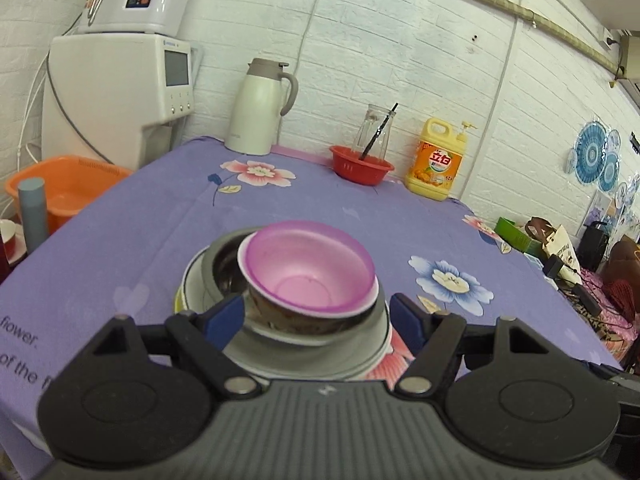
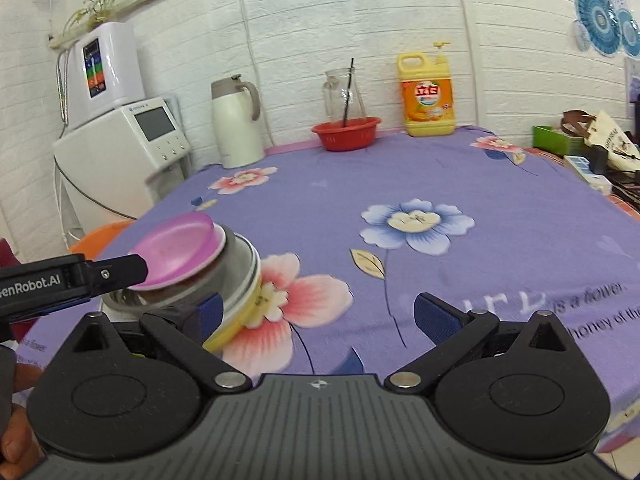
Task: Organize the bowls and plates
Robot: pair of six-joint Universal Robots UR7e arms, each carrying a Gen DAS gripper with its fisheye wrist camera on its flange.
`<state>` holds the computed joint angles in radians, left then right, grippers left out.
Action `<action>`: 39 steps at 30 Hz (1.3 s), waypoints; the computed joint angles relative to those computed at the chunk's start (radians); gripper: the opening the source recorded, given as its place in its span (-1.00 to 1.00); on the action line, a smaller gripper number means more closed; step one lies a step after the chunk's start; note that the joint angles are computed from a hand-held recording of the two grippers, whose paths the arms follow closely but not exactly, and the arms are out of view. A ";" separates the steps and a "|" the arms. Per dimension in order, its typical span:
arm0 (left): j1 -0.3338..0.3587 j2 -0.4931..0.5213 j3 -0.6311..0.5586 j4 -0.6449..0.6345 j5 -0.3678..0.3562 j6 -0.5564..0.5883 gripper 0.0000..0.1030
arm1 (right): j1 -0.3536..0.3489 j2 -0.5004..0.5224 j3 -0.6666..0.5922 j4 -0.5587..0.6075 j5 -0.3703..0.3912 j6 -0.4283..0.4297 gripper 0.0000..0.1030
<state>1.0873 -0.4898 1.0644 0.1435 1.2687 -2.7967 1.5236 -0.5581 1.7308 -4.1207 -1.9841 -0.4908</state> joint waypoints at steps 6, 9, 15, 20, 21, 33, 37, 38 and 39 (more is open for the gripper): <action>-0.010 -0.045 0.133 -0.102 -0.075 0.041 0.41 | -0.026 0.001 0.094 -0.075 0.041 0.025 1.00; -0.012 -0.094 0.227 -0.186 -0.072 0.057 0.41 | -0.017 0.010 0.124 -0.145 0.039 0.009 1.00; -0.039 -0.149 0.351 -0.311 -0.153 0.120 0.41 | -0.005 0.032 0.162 -0.248 0.058 -0.035 1.00; -0.047 -0.138 0.343 -0.304 -0.170 0.152 0.41 | -0.003 0.031 0.157 -0.226 0.066 -0.047 1.00; -0.048 -0.140 0.347 -0.304 -0.165 0.156 0.41 | -0.002 0.032 0.156 -0.230 0.067 -0.050 1.00; -0.059 -0.152 0.378 -0.335 -0.171 0.170 0.41 | -0.009 0.028 0.182 -0.264 0.093 -0.048 1.00; -0.057 -0.153 0.375 -0.322 -0.159 0.164 0.41 | -0.012 0.023 0.186 -0.253 0.097 -0.043 1.00; -0.057 -0.153 0.374 -0.320 -0.159 0.164 0.41 | -0.012 0.023 0.187 -0.251 0.098 -0.043 1.00; -0.056 -0.153 0.374 -0.323 -0.159 0.165 0.41 | -0.011 0.024 0.186 -0.251 0.097 -0.043 1.00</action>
